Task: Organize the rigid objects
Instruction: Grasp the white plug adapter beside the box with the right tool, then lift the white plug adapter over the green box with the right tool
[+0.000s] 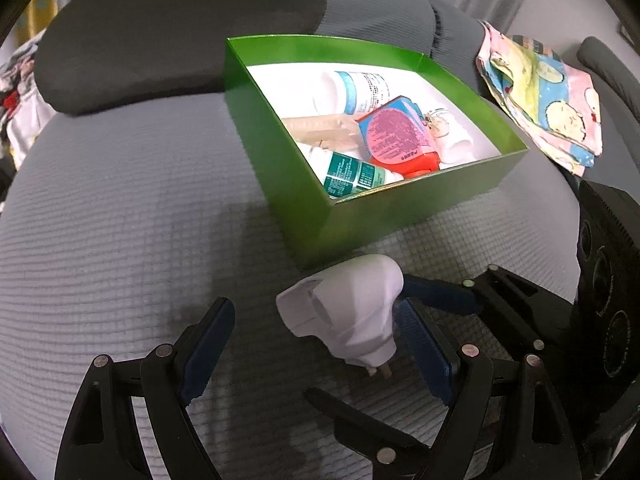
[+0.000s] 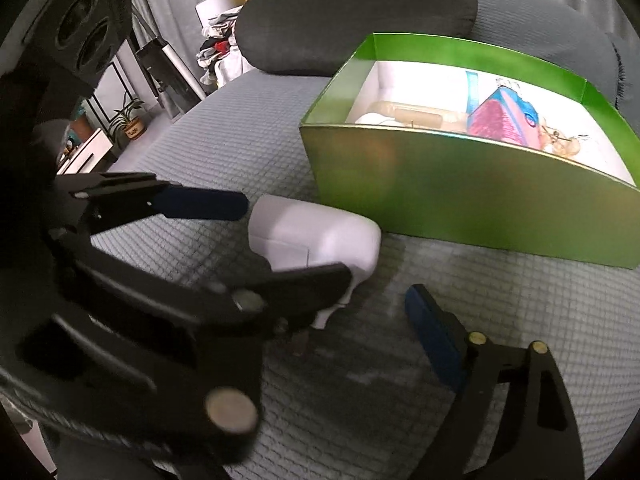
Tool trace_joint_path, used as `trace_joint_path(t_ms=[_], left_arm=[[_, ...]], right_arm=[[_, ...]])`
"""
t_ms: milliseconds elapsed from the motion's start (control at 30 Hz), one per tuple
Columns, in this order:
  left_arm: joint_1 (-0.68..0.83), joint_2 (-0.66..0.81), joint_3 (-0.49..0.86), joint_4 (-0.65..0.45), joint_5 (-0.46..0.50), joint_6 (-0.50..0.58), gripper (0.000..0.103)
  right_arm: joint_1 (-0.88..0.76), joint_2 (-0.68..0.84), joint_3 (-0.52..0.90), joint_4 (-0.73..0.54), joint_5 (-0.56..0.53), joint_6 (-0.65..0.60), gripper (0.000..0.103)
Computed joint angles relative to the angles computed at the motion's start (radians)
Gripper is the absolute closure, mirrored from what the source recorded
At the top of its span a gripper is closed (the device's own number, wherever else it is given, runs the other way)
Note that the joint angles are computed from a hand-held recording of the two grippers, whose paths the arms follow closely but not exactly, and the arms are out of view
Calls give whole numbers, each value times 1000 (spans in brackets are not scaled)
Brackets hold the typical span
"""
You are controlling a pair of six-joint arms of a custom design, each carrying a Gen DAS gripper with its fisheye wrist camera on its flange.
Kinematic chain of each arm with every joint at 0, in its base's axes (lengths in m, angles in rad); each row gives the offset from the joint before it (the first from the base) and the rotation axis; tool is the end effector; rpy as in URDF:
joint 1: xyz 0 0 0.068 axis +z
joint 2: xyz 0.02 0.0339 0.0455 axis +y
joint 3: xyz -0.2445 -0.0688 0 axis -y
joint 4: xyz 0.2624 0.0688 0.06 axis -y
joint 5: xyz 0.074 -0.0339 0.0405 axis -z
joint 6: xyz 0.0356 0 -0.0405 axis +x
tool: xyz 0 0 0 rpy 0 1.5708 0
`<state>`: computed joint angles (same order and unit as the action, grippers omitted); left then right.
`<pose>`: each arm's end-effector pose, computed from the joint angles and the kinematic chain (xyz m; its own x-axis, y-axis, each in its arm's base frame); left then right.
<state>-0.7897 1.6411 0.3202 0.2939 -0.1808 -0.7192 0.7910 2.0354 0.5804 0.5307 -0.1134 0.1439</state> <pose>0.1571 -0.1493 0.0247 -0.8703 -0.0426 -0.4906 0.0794 0.9711 -0.2251 0.1978 0.2057 -0.0089 -0.6636 -0.4685 -0.5832 -0.6661 0.7248 0.1758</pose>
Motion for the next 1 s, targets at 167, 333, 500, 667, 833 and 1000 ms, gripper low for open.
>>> trace_joint_path(t_ms=[167, 333, 500, 667, 833, 1000], left_arm=[[15, 25, -18, 63, 34, 7, 18], [3, 51, -19, 91, 52, 7, 30], [-18, 29, -21, 76, 32, -6, 30], [-57, -19, -34, 44, -6, -31, 30], [-93, -92, -42, -10, -39, -45, 30], [-137, -181, -35, -98, -87, -55, 30]], right_arm=[[-7, 3, 9, -3, -16, 4, 42], [5, 14, 28, -8, -11, -1, 54], [20, 15, 31, -2, 15, 2, 54], [27, -4, 19, 3, 20, 7, 54], [34, -57, -11, -1, 33, 6, 54], [36, -134, -56, -7, 44, 7, 54]])
